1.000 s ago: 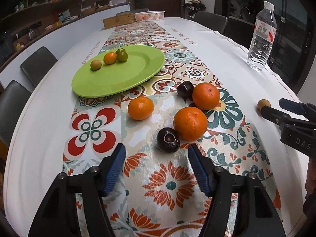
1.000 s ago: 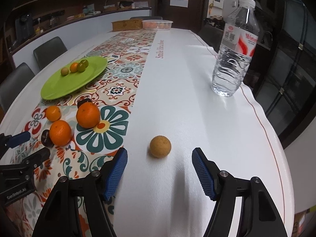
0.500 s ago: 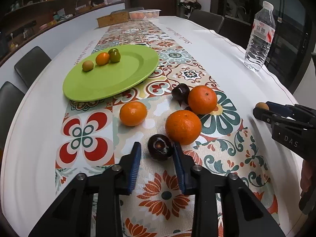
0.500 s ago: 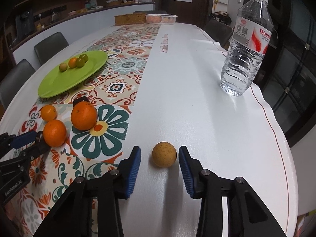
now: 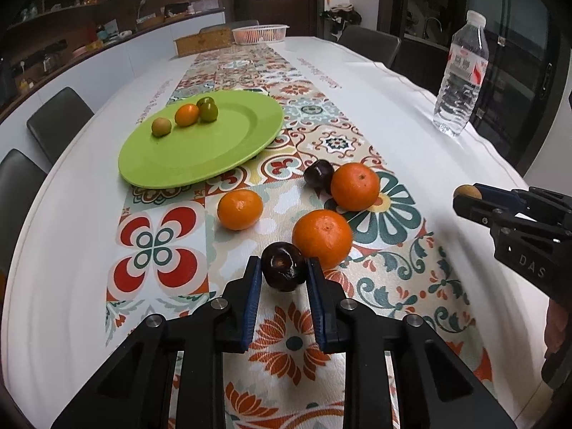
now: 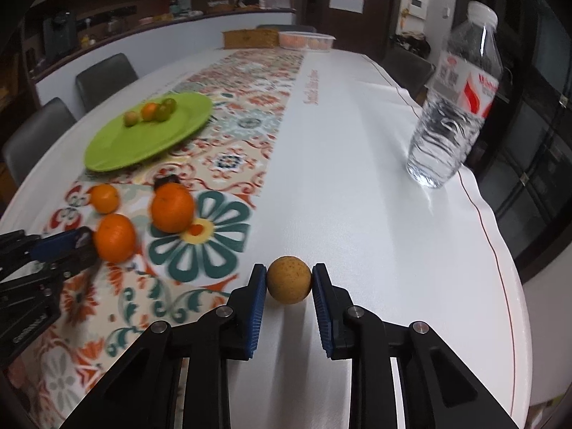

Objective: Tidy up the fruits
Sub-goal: 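Carry the plum with the left tool while the right tool carries the tan fruit to the plate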

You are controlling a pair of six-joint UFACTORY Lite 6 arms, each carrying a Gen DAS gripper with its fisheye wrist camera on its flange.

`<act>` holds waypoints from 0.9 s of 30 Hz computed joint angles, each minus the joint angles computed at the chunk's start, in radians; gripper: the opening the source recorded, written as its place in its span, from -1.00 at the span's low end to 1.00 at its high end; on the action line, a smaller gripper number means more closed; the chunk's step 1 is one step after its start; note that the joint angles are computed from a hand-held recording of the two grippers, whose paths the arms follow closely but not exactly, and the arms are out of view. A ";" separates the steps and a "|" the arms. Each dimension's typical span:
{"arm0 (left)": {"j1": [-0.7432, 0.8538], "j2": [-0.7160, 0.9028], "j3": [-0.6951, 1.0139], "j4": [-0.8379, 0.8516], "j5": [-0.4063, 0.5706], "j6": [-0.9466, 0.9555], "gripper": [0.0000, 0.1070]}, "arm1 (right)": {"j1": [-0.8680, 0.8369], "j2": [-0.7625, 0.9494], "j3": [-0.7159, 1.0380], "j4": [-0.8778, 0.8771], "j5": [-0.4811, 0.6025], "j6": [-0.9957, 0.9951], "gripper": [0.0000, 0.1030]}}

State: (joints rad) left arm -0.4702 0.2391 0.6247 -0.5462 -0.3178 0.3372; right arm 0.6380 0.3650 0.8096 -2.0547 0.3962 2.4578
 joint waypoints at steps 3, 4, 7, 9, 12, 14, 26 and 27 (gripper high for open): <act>-0.008 -0.061 -0.041 -0.015 -0.002 0.006 -0.52 | 0.024 -0.039 -0.016 -0.024 -0.013 0.024 -0.47; -0.010 -0.077 -0.051 -0.019 -0.001 0.008 -0.52 | 0.036 -0.056 -0.019 -0.030 -0.021 0.029 -0.47; -0.021 -0.138 -0.088 -0.055 -0.001 0.034 -0.52 | 0.066 -0.087 -0.028 -0.049 -0.028 0.048 -0.47; -0.026 -0.177 -0.106 -0.081 0.002 0.057 -0.52 | 0.086 -0.106 -0.033 -0.055 -0.030 0.053 -0.47; -0.029 -0.242 -0.133 -0.125 0.009 0.100 -0.52 | 0.110 -0.126 -0.033 -0.059 -0.034 0.054 -0.47; -0.027 -0.282 -0.147 -0.142 0.016 0.121 -0.52 | 0.124 -0.136 -0.029 -0.054 -0.038 0.050 -0.47; 0.035 -0.440 -0.173 -0.251 0.037 0.284 -0.52 | 0.151 -0.128 0.081 -0.072 -0.072 0.005 -0.47; 0.049 -0.442 -0.168 -0.245 0.041 0.284 -0.52 | 0.150 -0.119 0.098 -0.073 -0.074 -0.001 -0.47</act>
